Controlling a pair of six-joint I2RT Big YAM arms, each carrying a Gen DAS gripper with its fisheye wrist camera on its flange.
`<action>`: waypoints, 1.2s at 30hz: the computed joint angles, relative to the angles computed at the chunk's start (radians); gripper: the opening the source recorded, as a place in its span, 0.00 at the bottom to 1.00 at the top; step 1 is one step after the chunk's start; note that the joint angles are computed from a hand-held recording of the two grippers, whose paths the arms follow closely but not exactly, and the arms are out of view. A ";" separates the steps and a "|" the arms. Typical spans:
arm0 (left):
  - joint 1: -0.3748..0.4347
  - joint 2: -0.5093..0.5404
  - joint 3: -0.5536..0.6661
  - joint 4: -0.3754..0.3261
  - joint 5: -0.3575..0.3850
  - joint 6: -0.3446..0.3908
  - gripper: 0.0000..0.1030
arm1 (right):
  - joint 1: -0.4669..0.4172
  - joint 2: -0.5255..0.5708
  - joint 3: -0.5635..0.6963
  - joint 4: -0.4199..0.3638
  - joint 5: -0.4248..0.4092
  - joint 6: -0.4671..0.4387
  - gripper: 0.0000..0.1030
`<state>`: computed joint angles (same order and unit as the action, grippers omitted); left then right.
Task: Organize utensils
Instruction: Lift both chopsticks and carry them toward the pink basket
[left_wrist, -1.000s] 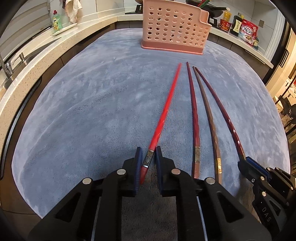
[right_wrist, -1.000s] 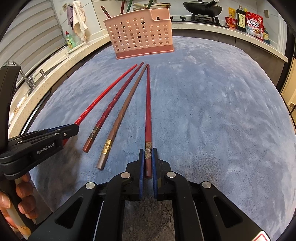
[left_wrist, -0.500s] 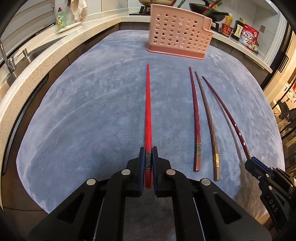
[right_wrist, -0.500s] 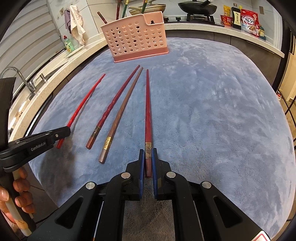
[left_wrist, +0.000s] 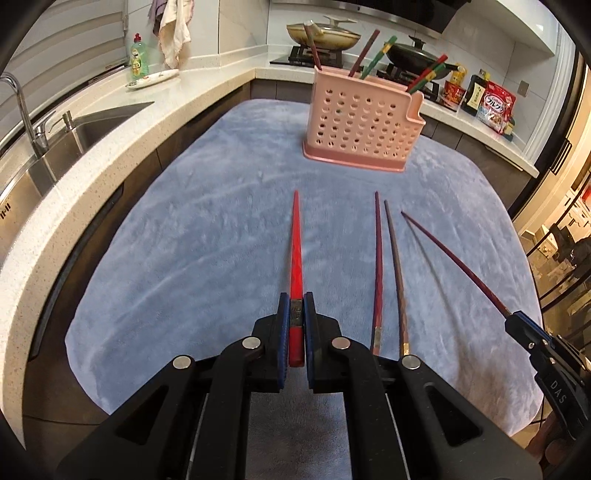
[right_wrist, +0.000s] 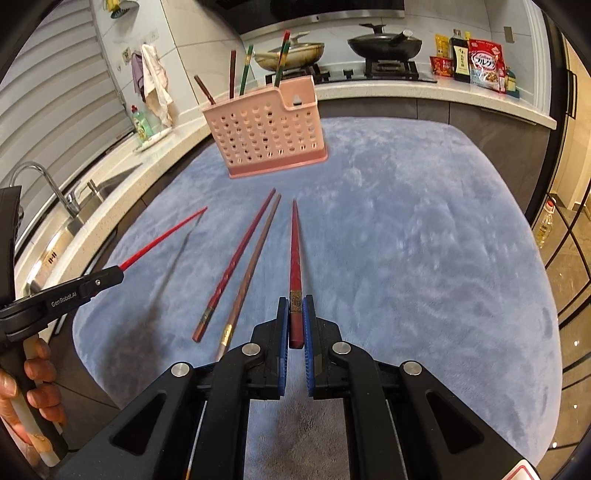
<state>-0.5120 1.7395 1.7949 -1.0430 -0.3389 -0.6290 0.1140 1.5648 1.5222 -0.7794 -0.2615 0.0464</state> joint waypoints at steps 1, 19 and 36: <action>0.001 -0.001 0.007 -0.005 -0.002 0.004 0.07 | -0.003 0.002 0.008 0.002 -0.002 -0.001 0.07; 0.051 0.024 0.201 -0.025 -0.038 0.084 0.07 | -0.045 0.054 0.223 0.052 -0.021 0.044 0.06; 0.105 0.202 0.557 -0.117 -0.033 0.164 0.07 | -0.047 0.199 0.490 0.028 -0.046 0.083 0.06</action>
<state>-0.4066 1.9415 2.3522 -1.1598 -0.3717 -0.4653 0.0665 1.7642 2.0121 -0.7515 -0.3072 0.1294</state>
